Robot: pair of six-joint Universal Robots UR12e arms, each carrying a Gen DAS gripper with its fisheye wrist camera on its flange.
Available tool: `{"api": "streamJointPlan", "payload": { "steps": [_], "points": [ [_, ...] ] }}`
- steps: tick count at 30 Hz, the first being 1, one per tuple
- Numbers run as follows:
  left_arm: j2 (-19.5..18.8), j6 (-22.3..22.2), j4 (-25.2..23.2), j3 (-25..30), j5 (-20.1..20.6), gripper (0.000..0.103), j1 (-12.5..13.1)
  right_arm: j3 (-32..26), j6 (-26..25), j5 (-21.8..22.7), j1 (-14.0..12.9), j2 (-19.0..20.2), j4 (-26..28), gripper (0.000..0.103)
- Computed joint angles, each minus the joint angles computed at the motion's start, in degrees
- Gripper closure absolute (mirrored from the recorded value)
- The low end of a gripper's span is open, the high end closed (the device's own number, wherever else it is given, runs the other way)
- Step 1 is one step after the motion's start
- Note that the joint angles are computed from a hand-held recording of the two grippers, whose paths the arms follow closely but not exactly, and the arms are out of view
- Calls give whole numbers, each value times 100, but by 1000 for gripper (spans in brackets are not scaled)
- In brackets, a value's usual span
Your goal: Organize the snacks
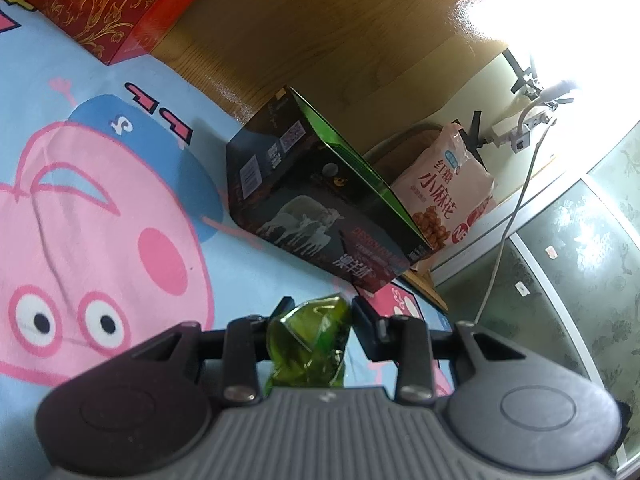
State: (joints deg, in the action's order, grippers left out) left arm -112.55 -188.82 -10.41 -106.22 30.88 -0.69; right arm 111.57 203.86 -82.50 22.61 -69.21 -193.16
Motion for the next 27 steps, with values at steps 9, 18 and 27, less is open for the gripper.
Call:
{"api": "streamJointPlan", "payload": {
  "steps": [9, 18, 27],
  "points": [
    [21, 47, -96, -3, 92, 71, -8, -42, -99, -50, 20, 5, 134, 90],
    [25, 69, -85, -8, 114, 71, -10, -49, -143, -94, 36, 10, 127, 90],
    [26, 75, -88, -8, 114, 71, -11, -48, -139, -107, 41, 6, 129, 90]
  ]
}}
